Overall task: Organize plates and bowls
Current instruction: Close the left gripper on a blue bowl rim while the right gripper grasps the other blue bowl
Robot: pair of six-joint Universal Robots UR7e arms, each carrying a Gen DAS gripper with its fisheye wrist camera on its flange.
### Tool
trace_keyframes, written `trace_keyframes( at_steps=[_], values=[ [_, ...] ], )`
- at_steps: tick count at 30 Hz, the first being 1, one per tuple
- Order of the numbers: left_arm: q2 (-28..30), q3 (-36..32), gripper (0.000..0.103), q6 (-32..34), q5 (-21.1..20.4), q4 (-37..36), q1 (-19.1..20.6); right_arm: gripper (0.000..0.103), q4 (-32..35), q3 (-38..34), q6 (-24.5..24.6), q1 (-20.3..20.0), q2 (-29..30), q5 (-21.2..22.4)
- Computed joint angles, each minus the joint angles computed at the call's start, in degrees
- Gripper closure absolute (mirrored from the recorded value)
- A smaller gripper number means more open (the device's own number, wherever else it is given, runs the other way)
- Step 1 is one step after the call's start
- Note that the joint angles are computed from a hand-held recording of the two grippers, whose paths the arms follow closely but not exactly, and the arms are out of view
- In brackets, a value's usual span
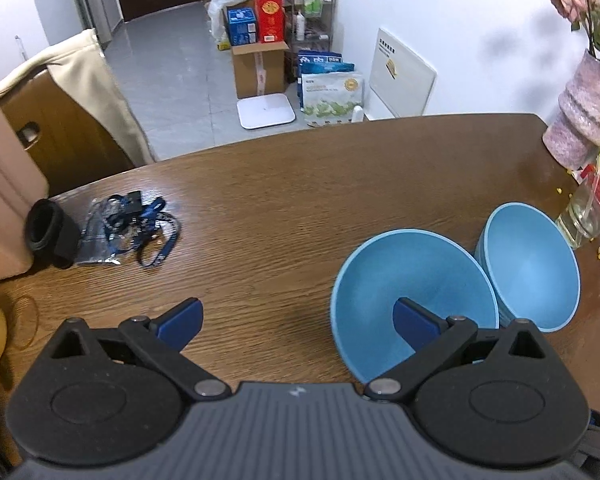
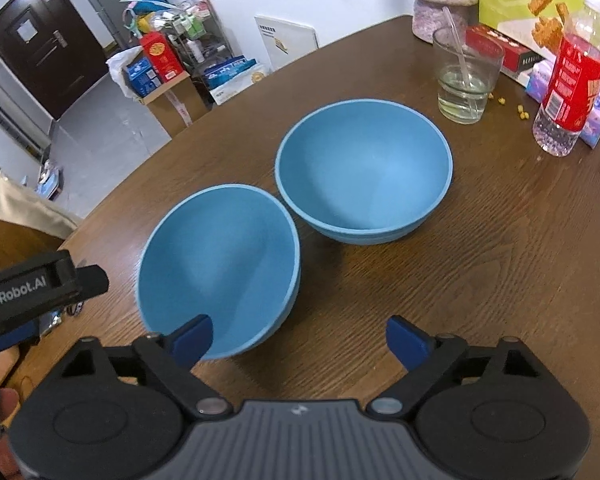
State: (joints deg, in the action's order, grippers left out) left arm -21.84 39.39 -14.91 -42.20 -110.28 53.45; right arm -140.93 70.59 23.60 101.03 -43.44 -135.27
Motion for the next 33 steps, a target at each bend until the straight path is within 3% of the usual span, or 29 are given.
trace_keyframes(
  at_steps=[9,17,26,28,33],
  values=[
    [6.1,-8.8,0.001,1.9,-0.3,3.1,1.1,0.031,1.3,-3.9,0.6,-1.4,2.8,-0.5],
    [12.0,-18.5,0.015,3.2,-0.2,7.9,2.0,0.048,2.4,-5.6,1.1,-2.4,4.1,-0.5],
    [17.5,-27.8,0.044,3.8,-1.0,13.5,2.8,0.067,3.2,-7.5,1.0,-3.2,5.5,0.3],
    [17.9,-28.5,0.055,4.2,-1.9,13.7,3.1,0.075,3.2,-7.8,0.5,-3.3,5.7,0.6],
    [20.6,-34.2,0.072,4.8,-2.9,16.9,3.5,0.08,3.4,-8.2,0.6,-3.5,6.2,1.1]
  ],
)
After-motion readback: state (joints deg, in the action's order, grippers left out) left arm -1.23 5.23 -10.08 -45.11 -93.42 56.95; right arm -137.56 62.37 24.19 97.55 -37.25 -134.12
